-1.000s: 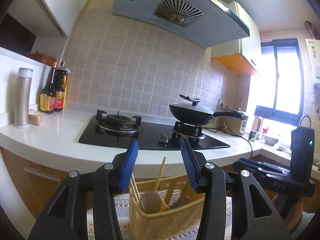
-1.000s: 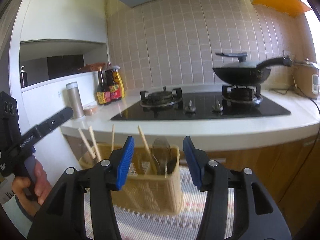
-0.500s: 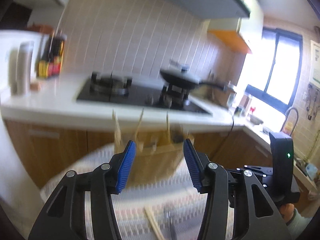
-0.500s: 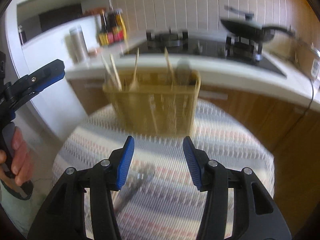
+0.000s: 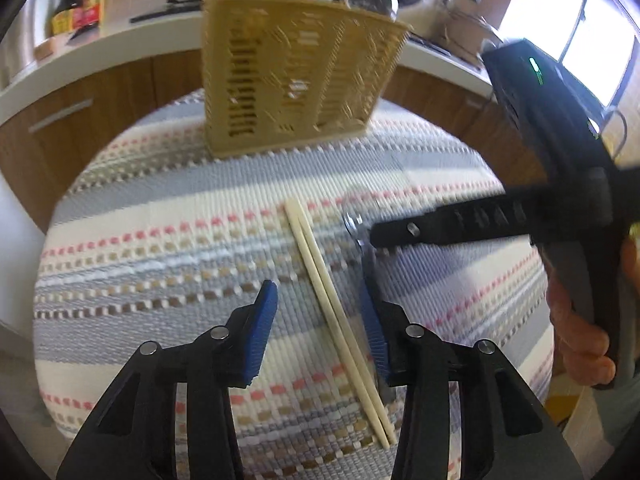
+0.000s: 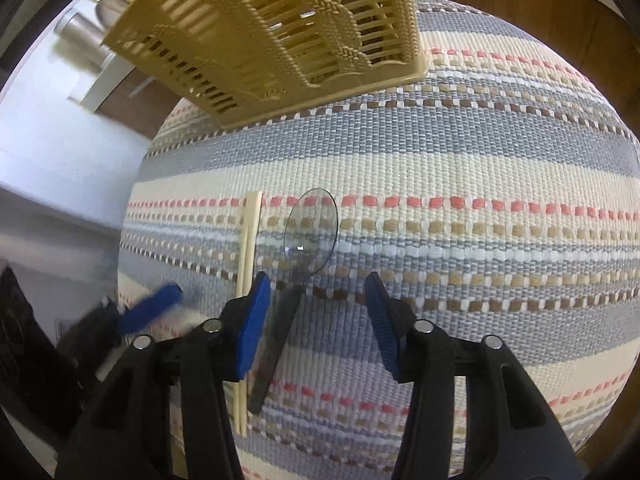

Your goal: Organize utensils

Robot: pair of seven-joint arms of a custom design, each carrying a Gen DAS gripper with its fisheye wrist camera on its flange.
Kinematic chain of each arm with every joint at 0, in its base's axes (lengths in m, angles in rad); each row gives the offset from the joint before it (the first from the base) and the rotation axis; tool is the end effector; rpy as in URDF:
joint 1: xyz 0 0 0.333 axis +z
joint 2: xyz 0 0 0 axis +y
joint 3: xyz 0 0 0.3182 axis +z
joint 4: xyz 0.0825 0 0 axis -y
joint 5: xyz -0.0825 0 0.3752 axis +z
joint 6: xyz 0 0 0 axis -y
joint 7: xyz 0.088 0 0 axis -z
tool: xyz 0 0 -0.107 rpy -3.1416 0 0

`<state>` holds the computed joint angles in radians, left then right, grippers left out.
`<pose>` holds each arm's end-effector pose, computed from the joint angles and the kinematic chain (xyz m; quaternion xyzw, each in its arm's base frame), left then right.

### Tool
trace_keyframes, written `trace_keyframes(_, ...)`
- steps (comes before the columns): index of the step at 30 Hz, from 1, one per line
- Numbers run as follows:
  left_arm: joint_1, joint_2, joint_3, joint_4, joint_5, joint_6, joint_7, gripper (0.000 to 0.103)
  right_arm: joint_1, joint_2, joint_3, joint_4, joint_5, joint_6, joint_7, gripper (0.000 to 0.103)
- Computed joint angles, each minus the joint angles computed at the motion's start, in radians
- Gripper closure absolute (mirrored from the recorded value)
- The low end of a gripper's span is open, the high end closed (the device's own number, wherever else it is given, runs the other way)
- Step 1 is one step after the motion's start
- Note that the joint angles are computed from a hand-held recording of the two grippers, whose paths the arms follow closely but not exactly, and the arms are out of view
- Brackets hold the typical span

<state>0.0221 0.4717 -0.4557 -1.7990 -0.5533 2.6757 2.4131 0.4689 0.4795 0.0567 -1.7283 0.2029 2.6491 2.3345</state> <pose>0.6351 -0.2375 0.3580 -0.3823 0.8637 -0.3278 0.0203 0.6070 0.3398 0.3611 -0.5344 0.8131 0.0470 0.2261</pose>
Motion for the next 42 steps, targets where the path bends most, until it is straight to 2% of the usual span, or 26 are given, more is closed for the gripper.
trace_keyframes(2, 0.001, -0.001, -0.001, -0.013, 0.001, 0.014, 0.008, 0.065, 0.03, 0.023, -0.028, 0.033, -0.038, -0.021, 0.048, 0.069)
trace_keyframes(4, 0.017, -0.003, -0.016, -0.028, -0.018, 0.029, 0.032, 0.068, 0.076, 0.036, -0.07, 0.053, -0.107, -0.031, 0.12, 0.07)
trace_keyframes(8, 0.035, -0.005, -0.03, -0.067, -0.049, 0.049, 0.048, 0.068, 0.128, 0.068, -0.112, 0.105, -0.22, -0.07, 0.221, 0.07)
trace_keyframes(14, 0.044, -0.007, -0.041, -0.09, -0.084, 0.058, 0.059, 0.068, 0.205, 0.141, -0.162, 0.227, -0.401, -0.184, 0.354, 0.07)
trace_keyframes(15, 0.041, -0.008, -0.04, -0.088, -0.085, 0.06, 0.055, 0.068, 0.217, 0.155, -0.165, 0.253, -0.433, -0.211, 0.358, 0.071)
trace_keyframes(17, 0.031, -0.011, -0.035, -0.089, -0.079, 0.071, 0.049, 0.068, 0.23, 0.172, -0.165, 0.286, -0.48, -0.26, 0.36, 0.081)
trace_keyframes(20, -0.004, 0.001, -0.015, -0.073, -0.033, 0.086, 0.009, 0.068, 0.22, 0.154, -0.146, 0.257, -0.507, -0.25, 0.35, 0.094)
trace_keyframes(22, -0.021, 0.002, -0.001, -0.064, 0.011, 0.082, -0.028, 0.068, 0.198, 0.106, -0.13, 0.174, -0.495, -0.201, 0.349, 0.096)
trace_keyframes(25, -0.094, 0.017, 0.063, -0.021, 0.149, 0.063, -0.142, 0.068, 0.149, 0.022, -0.099, 0.034, -0.461, -0.118, 0.307, 0.098)
trace_keyframes(29, -0.215, 0.035, 0.171, 0.043, 0.404, 0.016, -0.319, 0.068, 0.094, -0.031, -0.05, -0.042, -0.387, -0.097, 0.198, 0.098)
trace_keyframes(31, -0.238, 0.043, 0.188, 0.063, 0.486, -0.004, -0.373, 0.07, 0.066, -0.058, -0.026, -0.08, -0.341, -0.084, 0.128, 0.098)
trace_keyframes(33, -0.244, 0.052, 0.189, 0.078, 0.54, -0.005, -0.416, 0.08, 0.056, -0.079, -0.017, -0.107, -0.313, -0.076, 0.083, 0.098)
trace_keyframes(34, -0.245, 0.051, 0.191, 0.073, 0.564, 0.008, -0.438, 0.091, 0.06, -0.087, -0.022, -0.116, -0.313, -0.079, 0.079, 0.098)
trace_keyframes(39, -0.183, 0.04, 0.146, 0.044, 0.556, 0.025, -0.472, 0.093, 0.064, -0.143, -0.026, -0.187, -0.315, -0.082, 0.067, 0.098)
trace_keyframes(42, -0.113, 0.023, 0.096, 0.016, 0.491, 0.01, -0.437, 0.093, 0.048, -0.168, -0.015, -0.213, -0.296, -0.084, 0.047, 0.098)
